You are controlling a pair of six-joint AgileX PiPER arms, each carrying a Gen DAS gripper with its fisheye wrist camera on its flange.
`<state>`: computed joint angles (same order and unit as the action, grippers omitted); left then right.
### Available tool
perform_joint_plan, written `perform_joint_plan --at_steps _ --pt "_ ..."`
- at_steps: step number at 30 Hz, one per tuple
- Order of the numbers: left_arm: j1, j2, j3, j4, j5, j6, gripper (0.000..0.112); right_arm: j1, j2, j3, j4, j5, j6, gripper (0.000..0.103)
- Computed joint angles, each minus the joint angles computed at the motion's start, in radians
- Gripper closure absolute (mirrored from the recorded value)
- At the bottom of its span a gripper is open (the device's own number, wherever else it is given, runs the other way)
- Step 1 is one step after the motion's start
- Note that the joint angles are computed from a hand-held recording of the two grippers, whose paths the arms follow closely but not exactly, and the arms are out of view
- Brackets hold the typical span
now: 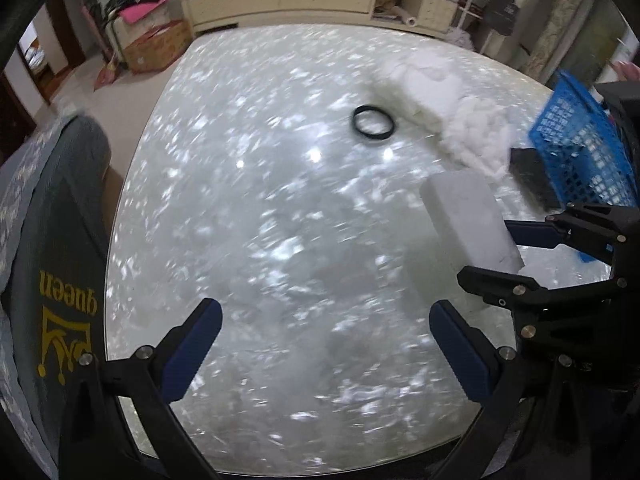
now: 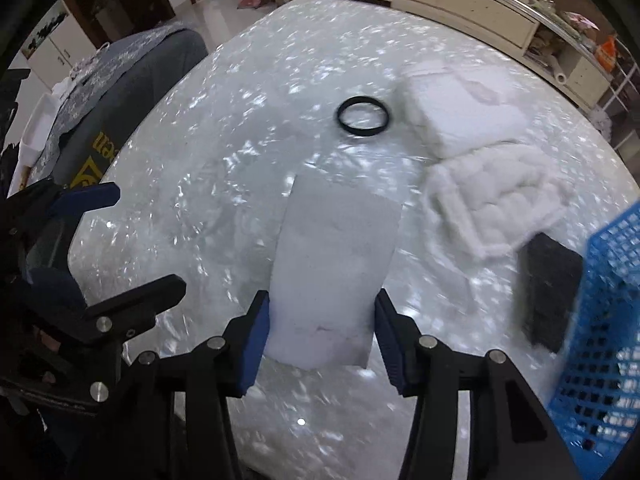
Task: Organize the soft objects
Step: 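Grasp the white sponge pad with the right gripper and lift it, then drop the white sponge pad into the blue basket while the left gripper grasps the white towel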
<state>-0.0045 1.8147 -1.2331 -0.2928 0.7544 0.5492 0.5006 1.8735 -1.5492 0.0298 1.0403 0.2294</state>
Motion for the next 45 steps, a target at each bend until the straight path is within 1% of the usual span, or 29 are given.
perform_joint_plan --at_steps 4,7,12,15,19,24,27,33,37,40,41,44,45 --pt "-0.064 -0.040 0.005 -0.004 0.015 0.006 0.009 -0.039 -0.090 0.071 0.001 -0.007 -0.006 0.055" --pt "-0.107 -0.042 -0.033 -0.016 0.078 0.001 0.009 -0.075 -0.152 0.110 -0.003 0.003 -0.022 0.055" --pt "-0.159 -0.064 -0.070 -0.040 0.114 0.001 0.009 -0.151 -0.241 0.143 0.004 0.029 -0.061 0.054" --pt "-0.196 -0.069 -0.115 -0.034 0.130 -0.014 0.009 -0.192 -0.278 0.149 0.013 0.048 -0.083 0.054" --pt "-0.229 -0.055 -0.210 -0.058 0.186 -0.011 0.009 -0.237 -0.327 0.154 0.008 0.071 -0.095 0.054" --pt "-0.267 -0.019 -0.316 -0.072 0.237 -0.013 0.009 -0.309 -0.384 0.150 0.022 0.098 -0.131 0.053" --pt "-0.293 0.006 -0.365 -0.083 0.267 -0.009 0.009 -0.364 -0.407 0.150 0.036 0.109 -0.170 0.053" --pt "-0.349 0.075 -0.454 -0.054 0.271 -0.034 0.009 -0.484 -0.431 0.151 0.050 0.129 -0.230 0.053" --pt "-0.366 0.133 -0.507 -0.044 0.275 -0.022 0.009 -0.585 -0.405 0.119 0.070 0.143 -0.281 0.052" --pt "-0.371 0.184 -0.549 -0.040 0.285 -0.014 0.010 -0.631 -0.389 0.115 0.071 0.141 -0.294 0.052" --pt "-0.373 0.201 -0.564 -0.036 0.291 -0.015 0.012 -0.647 -0.381 0.111 0.071 0.142 -0.297 0.052" --pt "-0.372 0.259 -0.619 -0.031 0.307 -0.013 0.014 -0.687 -0.350 0.107 0.069 0.137 -0.307 0.052" --pt "-0.370 0.276 -0.635 -0.032 0.312 -0.010 0.017 -0.694 -0.343 0.106 0.068 0.137 -0.308 0.052"
